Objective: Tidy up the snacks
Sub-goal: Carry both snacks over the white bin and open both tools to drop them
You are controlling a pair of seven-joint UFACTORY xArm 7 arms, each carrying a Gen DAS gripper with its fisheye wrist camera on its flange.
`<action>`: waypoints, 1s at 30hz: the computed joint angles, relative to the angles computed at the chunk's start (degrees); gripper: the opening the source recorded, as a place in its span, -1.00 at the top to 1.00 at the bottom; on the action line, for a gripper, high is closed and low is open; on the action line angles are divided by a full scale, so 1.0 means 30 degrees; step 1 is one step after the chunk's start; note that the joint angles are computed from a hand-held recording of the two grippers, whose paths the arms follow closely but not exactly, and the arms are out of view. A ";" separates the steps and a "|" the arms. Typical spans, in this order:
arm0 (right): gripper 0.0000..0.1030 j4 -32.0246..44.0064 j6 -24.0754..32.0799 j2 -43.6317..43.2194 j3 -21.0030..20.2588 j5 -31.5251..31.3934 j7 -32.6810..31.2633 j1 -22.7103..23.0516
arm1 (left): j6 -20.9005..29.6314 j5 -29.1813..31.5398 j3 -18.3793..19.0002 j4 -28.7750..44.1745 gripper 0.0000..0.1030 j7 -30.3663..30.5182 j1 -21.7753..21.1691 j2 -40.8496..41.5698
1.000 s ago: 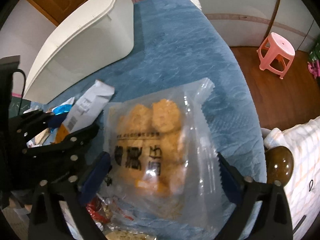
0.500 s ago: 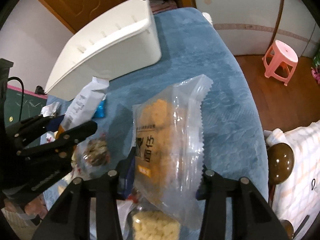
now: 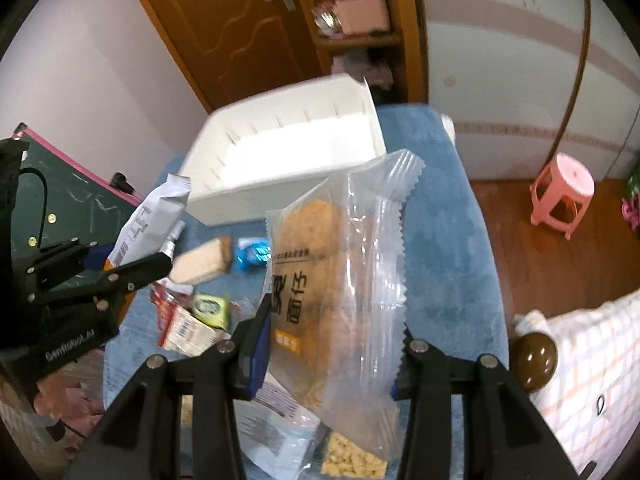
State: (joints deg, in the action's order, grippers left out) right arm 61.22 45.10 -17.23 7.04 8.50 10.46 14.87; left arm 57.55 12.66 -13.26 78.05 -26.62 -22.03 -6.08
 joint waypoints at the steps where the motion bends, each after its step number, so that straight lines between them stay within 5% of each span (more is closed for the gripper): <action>1: 0.14 0.0276 0.0067 0.0006 0.0032 -0.0086 -0.0004 0.0001 | 0.0224 0.0204 -0.0031 0.0302 0.33 -0.0156 0.0018 -0.0032; 16: 0.14 0.9724 0.1872 0.3953 0.0375 -0.3100 0.0286 -0.0504 | 0.3700 0.2376 0.0447 0.6512 0.31 0.0224 0.0962 0.1326; 24: 0.14 1.5308 0.3576 0.7832 0.0039 -0.5013 0.1196 -0.0022 | 0.5578 0.4482 0.1626 1.1846 0.31 0.0006 -0.0146 0.5684; 30: 0.14 1.8821 0.5129 1.1390 -0.0599 -0.5006 0.1349 0.0421 | 0.6298 0.3514 0.3164 1.5502 0.31 0.0528 -0.0600 0.9428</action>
State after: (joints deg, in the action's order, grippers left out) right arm 117.68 60.48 16.94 5.24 -6.52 14.51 16.13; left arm 76.44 23.20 -3.77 124.55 -25.04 -23.83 22.20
